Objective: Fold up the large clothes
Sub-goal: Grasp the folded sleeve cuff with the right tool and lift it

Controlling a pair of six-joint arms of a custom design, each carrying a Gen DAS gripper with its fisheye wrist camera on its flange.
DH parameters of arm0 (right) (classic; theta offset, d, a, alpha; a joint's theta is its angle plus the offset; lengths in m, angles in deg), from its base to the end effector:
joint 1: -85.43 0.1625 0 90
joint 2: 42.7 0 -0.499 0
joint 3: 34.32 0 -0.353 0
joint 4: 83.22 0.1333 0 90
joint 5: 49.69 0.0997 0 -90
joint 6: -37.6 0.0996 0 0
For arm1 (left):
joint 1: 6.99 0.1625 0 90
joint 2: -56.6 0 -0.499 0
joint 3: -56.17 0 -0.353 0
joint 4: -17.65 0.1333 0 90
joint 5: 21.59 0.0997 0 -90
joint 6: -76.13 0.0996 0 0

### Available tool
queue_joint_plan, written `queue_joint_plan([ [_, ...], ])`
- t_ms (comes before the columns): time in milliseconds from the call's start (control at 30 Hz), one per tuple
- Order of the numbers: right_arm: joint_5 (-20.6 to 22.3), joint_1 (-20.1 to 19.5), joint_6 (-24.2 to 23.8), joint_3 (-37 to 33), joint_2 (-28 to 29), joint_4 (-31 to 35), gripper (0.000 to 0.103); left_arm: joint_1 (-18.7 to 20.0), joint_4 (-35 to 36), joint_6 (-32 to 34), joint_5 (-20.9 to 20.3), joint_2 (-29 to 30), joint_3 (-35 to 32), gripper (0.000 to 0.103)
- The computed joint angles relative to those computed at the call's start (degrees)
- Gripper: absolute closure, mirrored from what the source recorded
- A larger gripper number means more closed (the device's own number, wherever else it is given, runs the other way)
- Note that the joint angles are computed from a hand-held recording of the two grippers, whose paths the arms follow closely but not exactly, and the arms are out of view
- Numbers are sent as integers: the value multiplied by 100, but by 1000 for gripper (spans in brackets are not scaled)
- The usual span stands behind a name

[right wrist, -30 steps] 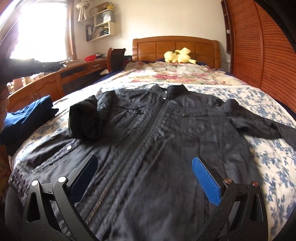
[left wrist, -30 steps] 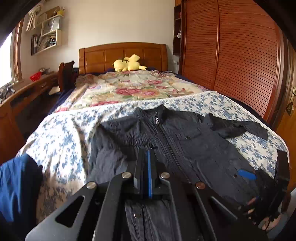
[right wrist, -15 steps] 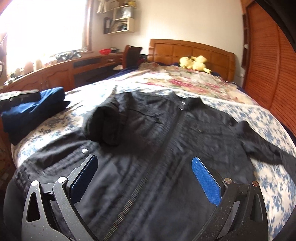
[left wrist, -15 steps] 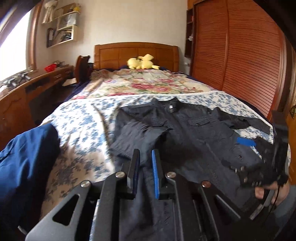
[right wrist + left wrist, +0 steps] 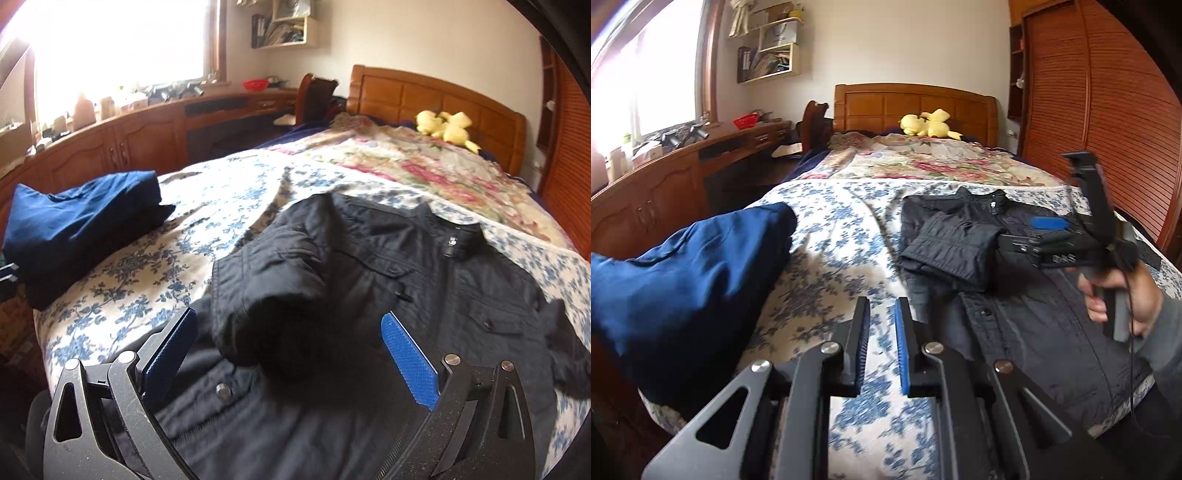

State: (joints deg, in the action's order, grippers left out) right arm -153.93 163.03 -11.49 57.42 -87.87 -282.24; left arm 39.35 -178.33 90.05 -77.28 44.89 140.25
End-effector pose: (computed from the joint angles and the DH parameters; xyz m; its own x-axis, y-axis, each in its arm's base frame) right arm -0.0497 -0.7326 0.3038 -0.6643 -0.0656 0.7446 -0.6150 0.6141 -0.4946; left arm -0.3629 -0.6546 -0.0860 -0.6508 0.4794 -0.5888 0.7537 0.5019 -0.4243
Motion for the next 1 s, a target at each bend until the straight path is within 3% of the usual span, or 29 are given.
queue_joint_plan([
  [233,-680,70,92,-1036,521,1011,6,63,-236,19,129,-95,248,92],
  [433,-834,-14,374,-1439,640,1561,8,32,-361,90,196,-89,321,92],
  [533,-725,-40,349,-1440,601,1681,30,10,-324,66,175,-80,311,92],
  [567,-678,-43,296,-1406,579,1657,47,3,-311,66,170,-69,301,92],
  [600,-663,-41,193,-1351,570,1519,55,-4,-295,66,163,-58,288,92],
  [667,-536,-37,-35,-1206,551,1153,84,-6,-260,76,138,-39,254,92],
  [767,-163,-62,-210,-878,398,768,89,-26,-195,91,84,-5,196,92],
  [1000,536,-42,-310,-50,-259,-253,91,-96,-88,39,-59,81,112,92],
])
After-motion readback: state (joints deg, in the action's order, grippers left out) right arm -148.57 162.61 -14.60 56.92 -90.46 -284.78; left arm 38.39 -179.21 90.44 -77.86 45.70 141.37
